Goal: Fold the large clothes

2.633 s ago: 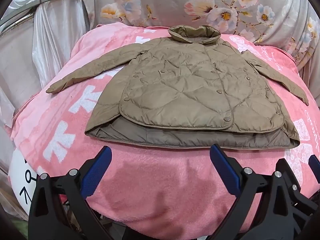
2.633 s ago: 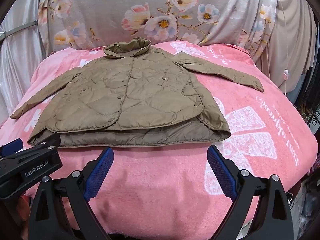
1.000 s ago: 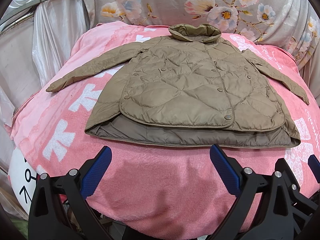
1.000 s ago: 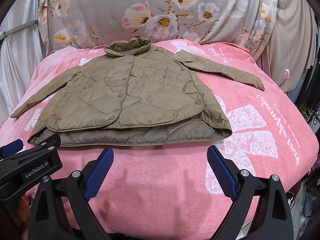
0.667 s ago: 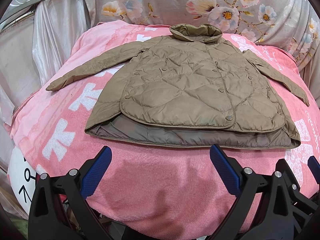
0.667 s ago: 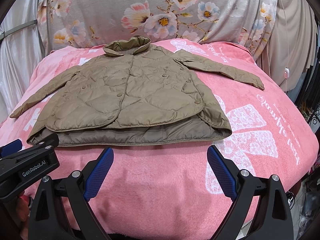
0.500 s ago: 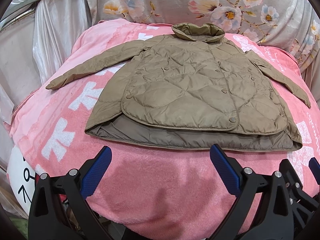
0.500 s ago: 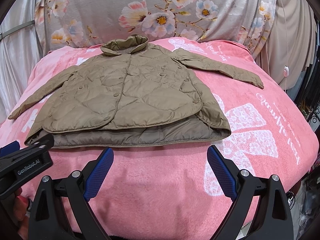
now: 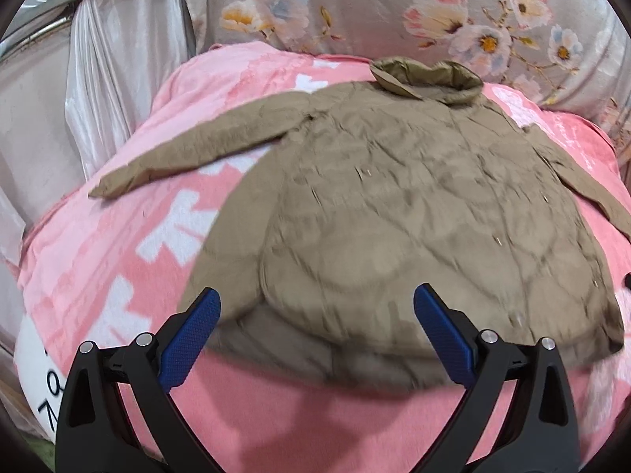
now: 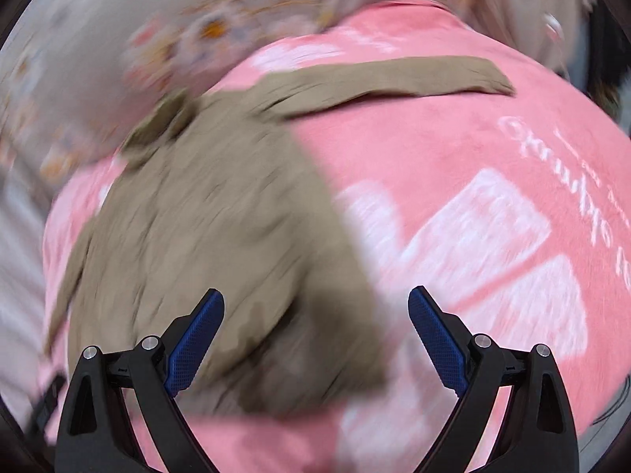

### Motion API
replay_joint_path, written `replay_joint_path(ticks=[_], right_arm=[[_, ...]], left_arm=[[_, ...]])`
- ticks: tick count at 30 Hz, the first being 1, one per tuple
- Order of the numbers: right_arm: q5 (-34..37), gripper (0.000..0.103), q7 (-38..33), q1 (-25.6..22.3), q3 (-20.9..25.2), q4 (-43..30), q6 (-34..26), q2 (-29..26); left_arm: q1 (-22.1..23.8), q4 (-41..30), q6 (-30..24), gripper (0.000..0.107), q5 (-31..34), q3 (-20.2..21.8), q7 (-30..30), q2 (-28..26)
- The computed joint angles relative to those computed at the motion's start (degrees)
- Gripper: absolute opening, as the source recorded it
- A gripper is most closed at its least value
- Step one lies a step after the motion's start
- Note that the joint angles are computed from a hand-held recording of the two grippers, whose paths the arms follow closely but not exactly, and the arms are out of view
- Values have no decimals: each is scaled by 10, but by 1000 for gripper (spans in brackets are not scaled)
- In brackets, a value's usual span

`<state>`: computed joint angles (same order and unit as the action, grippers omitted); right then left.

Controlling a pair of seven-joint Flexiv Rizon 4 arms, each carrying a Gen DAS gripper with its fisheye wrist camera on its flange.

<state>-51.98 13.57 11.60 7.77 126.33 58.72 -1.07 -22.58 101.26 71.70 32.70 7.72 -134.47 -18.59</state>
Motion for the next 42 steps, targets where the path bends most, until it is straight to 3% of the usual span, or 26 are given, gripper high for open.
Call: replay_joint_path(ticks=[3,5,10,14,19,20,23,24,28,31,33,38,42], right_arm=[[-22,92,13,-26,-28,-21,-63,-9],[-27,92,13,-46,-45,-33,-62,-23],[-42,92,73,-106,-94,-45,24,-63],[-106,92,132,-144,-133,-60,89,-94],[-183,92,198,-166,-163,-91,115,-126],[-191,88,203,-169,-166,-98,115,-132],[-168,31,173,-171,-161,-125,110,-151],[-184,12,187,-172,-168,-134,136,-157],[-279,8,213,-145,-173,-194,146,-160],[-327,8,141,-110,-151,-276,155,-184],[-321,8,72,-83,-137,-328,177,-212],[-152,7,-220,-15,-63,-472,198,-333],[-7,7,-448,7,50,-597,131,-443]], left_arm=[[13,-28,-19,97,-25,-7,16,-24],[19,-49,-17,97,-42,-8,24,-42],[14,-97,-14,97,-65,4,40,-85],[-3,-145,-37,97,-66,26,38,-119],[2,-179,-54,97,-90,24,52,-149],[4,-183,-57,97,-97,22,57,-153],[9,-197,-73,97,-117,19,69,-167],[9,-199,-74,97,-120,21,69,-170],[10,-210,-78,97,-132,25,74,-182],[12,-216,-77,97,-140,26,76,-188],[13,-216,-71,97,-142,29,74,-188],[23,-204,-50,97,-155,31,68,-184],[36,-189,-31,97,-169,32,70,-178]])
